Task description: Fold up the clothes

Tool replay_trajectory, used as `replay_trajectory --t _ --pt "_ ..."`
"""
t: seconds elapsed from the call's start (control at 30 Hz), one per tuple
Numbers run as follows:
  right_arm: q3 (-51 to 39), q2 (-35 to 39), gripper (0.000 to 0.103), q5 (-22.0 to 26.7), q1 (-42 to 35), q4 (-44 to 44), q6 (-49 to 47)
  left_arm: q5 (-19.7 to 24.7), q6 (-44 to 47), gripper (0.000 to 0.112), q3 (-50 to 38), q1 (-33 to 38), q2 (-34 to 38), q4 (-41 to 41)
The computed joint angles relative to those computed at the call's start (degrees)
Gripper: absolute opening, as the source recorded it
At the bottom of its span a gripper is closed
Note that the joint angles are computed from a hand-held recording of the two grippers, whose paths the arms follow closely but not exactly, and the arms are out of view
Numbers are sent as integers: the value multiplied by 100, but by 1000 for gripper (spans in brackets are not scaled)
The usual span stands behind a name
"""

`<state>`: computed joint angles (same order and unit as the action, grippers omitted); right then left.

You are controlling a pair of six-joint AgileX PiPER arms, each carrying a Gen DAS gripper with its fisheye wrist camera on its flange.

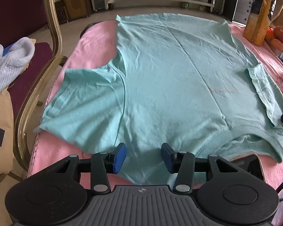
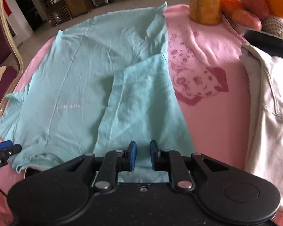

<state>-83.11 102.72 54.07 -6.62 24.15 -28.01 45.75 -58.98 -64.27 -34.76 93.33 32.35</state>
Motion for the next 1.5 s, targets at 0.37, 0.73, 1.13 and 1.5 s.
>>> replay_trajectory --t 0.37,0.73,1.13,1.5 --pt "-72 -105 29 389 -967 2195 -793 130 -1932 49 574 471 -1050 893" --pt "375 -214 41 898 -1831 5112 -2081 -811 -1185 48 660 2483 -1077 -1449" --pt "421 -256 42 892 -1751 5007 -2180 -708 -2079 20 487 2669 -625 -816" --pt "415 -299 43 785 -1867 4932 -2052 1067 -2977 1 -239 738 -453 2033"
